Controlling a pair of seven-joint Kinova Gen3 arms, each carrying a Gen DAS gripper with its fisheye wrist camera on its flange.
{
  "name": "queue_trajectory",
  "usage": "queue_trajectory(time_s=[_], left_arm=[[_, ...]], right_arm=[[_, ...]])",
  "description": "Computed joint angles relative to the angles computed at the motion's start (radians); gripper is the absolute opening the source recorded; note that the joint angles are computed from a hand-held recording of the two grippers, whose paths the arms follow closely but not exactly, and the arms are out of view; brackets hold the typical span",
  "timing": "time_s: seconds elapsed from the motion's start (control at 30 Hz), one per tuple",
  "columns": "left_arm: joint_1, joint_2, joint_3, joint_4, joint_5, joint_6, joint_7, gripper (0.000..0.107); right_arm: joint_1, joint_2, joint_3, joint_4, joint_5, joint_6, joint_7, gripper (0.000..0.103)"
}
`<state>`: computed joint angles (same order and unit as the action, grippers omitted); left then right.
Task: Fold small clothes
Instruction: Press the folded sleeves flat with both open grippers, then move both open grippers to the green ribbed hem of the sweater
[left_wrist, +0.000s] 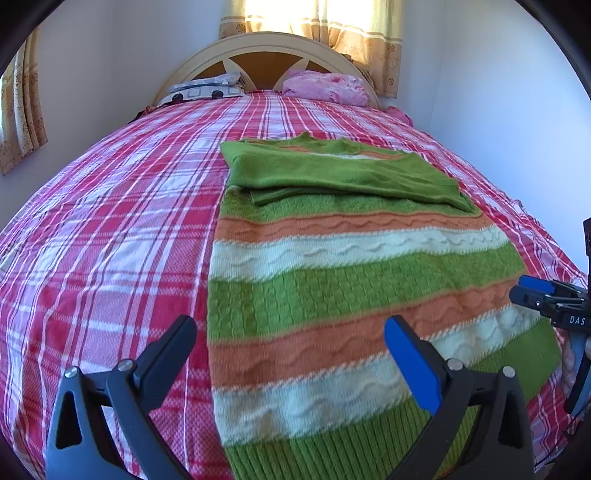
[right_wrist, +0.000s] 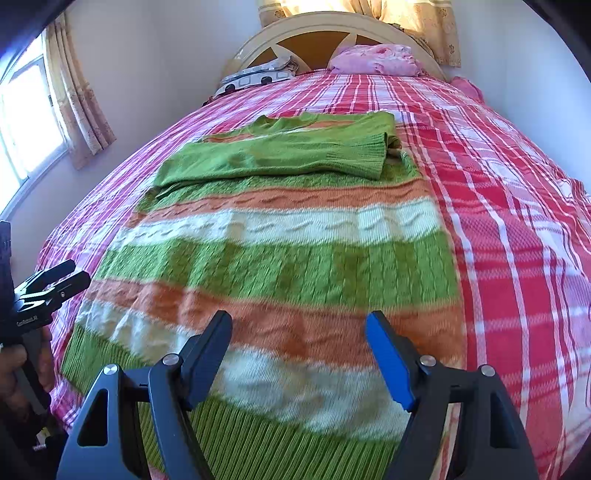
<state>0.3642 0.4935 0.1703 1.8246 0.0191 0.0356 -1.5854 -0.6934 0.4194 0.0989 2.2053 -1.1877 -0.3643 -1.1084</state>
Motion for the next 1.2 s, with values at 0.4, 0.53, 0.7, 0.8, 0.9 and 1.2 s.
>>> queue_trajectory(time_s=[0.4, 0.53, 0.7, 0.8, 0.9, 1.2], left_arm=[[-0.021, -0.037, 0.004, 0.083, -0.013, 0.009, -0.015, 0.103], [-0.028, -0.054, 0.011, 0.113, -0.012, 0.005, -0.019, 0.103], [0.003, -0.07, -0.018, 0.14, -0.015, -0.003, -0.022, 0.103], [-0.024, -0.074, 0.006, 0.156, -0.012, -0.009, -0.022, 0.103], [-0.01, -0.073, -0.015, 0.16, -0.009, -0.004, -0.017, 0.103], [-0.071, -0.062, 0.049, 0.167, 0.003, 0.037, -0.024, 0.103]], right_arm=[[-0.027, -0.04, -0.075, 0.085, -0.039, -0.074, -0.039, 0.075], [-0.029, -0.048, -0.095, 0.105, -0.043, -0.089, -0.055, 0.075], [-0.054, -0.055, -0.121, 0.139, -0.058, -0.146, -0.087, 0.075], [-0.066, -0.052, -0.145, 0.166, -0.068, -0.196, -0.125, 0.075], [-0.084, -0.047, -0.145, 0.175, -0.098, -0.21, -0.104, 0.075], [-0.081, -0.056, -0.185, 0.256, -0.003, -0.268, -0.264, 0.075]])
